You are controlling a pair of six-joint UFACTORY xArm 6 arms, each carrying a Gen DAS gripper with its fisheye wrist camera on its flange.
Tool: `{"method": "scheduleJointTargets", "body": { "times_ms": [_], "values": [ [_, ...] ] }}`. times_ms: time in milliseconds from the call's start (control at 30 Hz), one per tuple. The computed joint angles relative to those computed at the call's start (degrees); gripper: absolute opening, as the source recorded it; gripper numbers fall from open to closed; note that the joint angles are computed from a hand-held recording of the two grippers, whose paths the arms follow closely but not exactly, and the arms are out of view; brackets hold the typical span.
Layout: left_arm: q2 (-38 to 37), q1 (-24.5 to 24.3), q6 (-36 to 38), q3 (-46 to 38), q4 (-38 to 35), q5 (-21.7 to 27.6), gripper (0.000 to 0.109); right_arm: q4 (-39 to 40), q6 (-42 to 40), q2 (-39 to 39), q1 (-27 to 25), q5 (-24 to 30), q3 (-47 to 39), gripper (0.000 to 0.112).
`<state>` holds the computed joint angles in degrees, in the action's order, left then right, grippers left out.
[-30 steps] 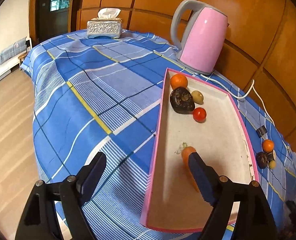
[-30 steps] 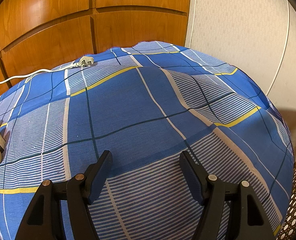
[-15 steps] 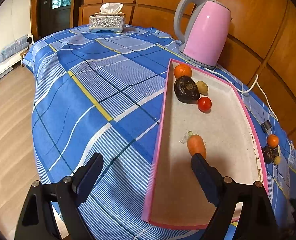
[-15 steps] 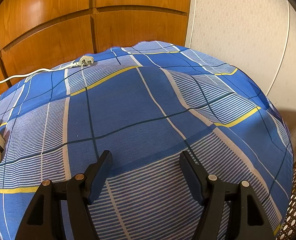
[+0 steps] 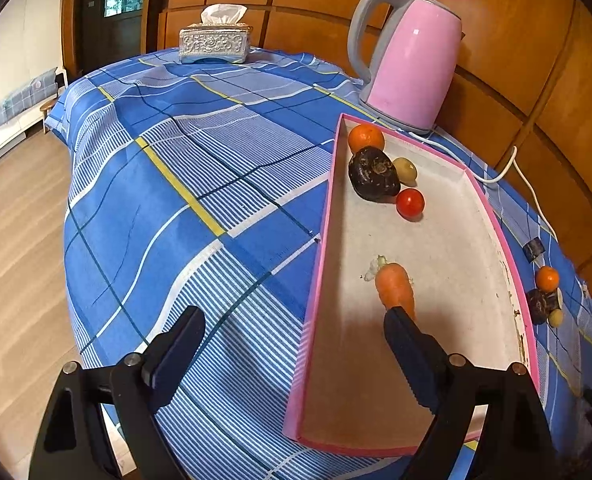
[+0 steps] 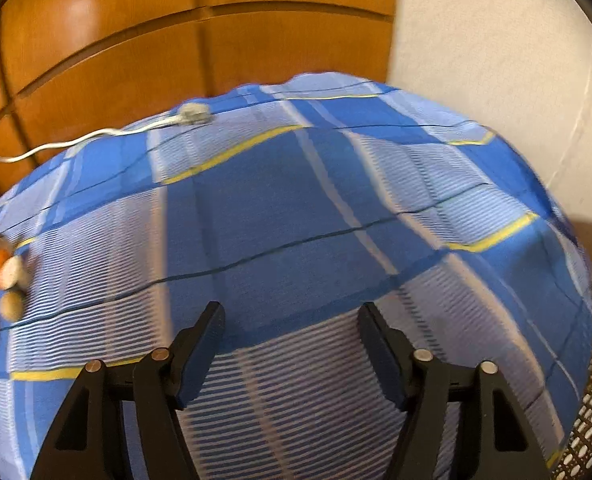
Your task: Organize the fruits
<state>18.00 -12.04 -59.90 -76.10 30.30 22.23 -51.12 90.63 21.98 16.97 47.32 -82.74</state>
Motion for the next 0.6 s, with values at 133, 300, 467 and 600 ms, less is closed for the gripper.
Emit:
{"method": "scheduleJointTargets", "body": {
  "times_ms": [133, 300, 467, 600],
  "values": [
    [-0.03, -0.08, 0.12, 0.17, -0.35, 0.07, 0.093, 3.76, -8.49, 1.9, -0.39, -10.77, -2.34, 0.054],
    [0.05, -0.27, 0.62, 0.11, -0.55, 0.07, 0.093, 17.02, -28.86, 8.78, 0.46, -19.79, -11.23, 0.043],
    [0.17, -0.39, 1.31, 0.05, -1.09, 0.31, 0.093, 30.99, -47.17, 18.67, 3.05, -17.7, -26.14, 0.043],
    [0.46, -0.43, 2.61, -0.09, -2.5, 0.66, 0.093, 34.66, -53.3, 26.86, 3.8, -11.59, -39.14, 0.043]
  ]
}}
